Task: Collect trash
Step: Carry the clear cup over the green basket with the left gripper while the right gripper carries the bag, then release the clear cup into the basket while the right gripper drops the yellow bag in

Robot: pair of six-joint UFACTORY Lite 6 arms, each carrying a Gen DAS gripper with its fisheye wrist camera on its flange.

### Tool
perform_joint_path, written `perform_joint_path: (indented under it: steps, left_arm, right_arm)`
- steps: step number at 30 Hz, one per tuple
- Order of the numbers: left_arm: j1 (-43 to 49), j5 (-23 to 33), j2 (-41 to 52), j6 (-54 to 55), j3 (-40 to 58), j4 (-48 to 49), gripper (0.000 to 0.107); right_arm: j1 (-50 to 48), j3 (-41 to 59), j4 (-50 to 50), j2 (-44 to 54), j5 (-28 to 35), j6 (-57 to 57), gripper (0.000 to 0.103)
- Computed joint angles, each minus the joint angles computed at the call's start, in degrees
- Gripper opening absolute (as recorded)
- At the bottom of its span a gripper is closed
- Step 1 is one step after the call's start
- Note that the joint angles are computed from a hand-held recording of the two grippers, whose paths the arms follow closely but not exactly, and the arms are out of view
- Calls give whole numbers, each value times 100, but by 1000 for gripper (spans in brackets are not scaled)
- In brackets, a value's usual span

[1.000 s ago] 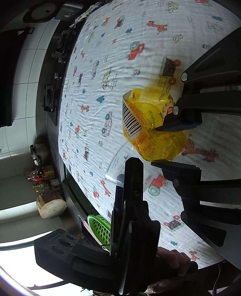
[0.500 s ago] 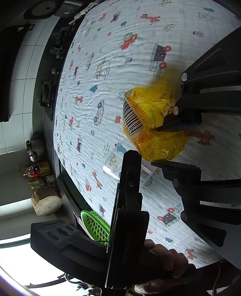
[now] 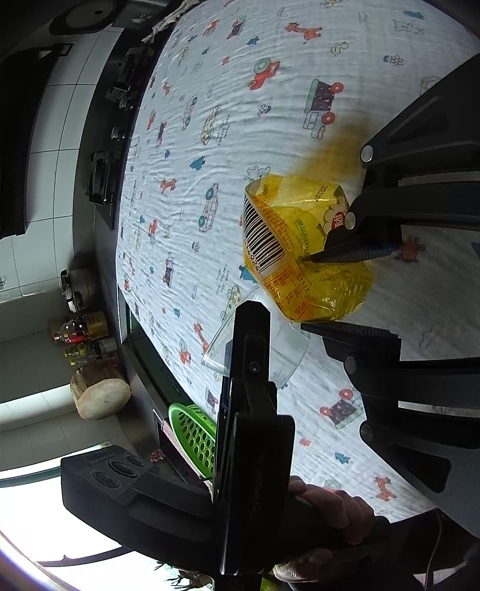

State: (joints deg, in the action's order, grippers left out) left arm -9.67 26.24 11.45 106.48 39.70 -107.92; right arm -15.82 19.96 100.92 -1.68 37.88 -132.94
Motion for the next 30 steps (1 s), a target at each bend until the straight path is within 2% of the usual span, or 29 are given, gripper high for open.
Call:
perform_joint_path:
  steps: [5, 8, 11, 15, 19, 24, 30]
  left_arm:
    - [1024, -34, -1525, -669, -764, 1113, 58]
    - [2154, 345, -2151, -1225, -885, 2149, 58]
    - [3330, 694, -2326, -1346, -738, 2822, 59]
    - [4606, 811, -1654, -971, -81, 3056, 59]
    - [5355, 745, -277, -954, 1014, 3256, 59]
    - [5694, 396, 1215, -1306, 2251, 3610, 60]
    - [5965, 323, 1869, -1486, 2829, 3730, 63]
  right_arm:
    - [934, -33, 145, -555, -226, 635, 28]
    - [1668, 128, 425, -654, -455, 925, 28]
    - [2428, 434, 782, -523, -697, 1133, 29]
    - [3528, 1041, 1537, -23, -1094, 1073, 29]
    - [4391, 1801, 2140, 643, -1429, 923, 29]
    - [5074, 2853, 2244, 1471, -1763, 1090, 29]
    - [5489, 4314, 1798, 2645, -2004, 1719, 29]
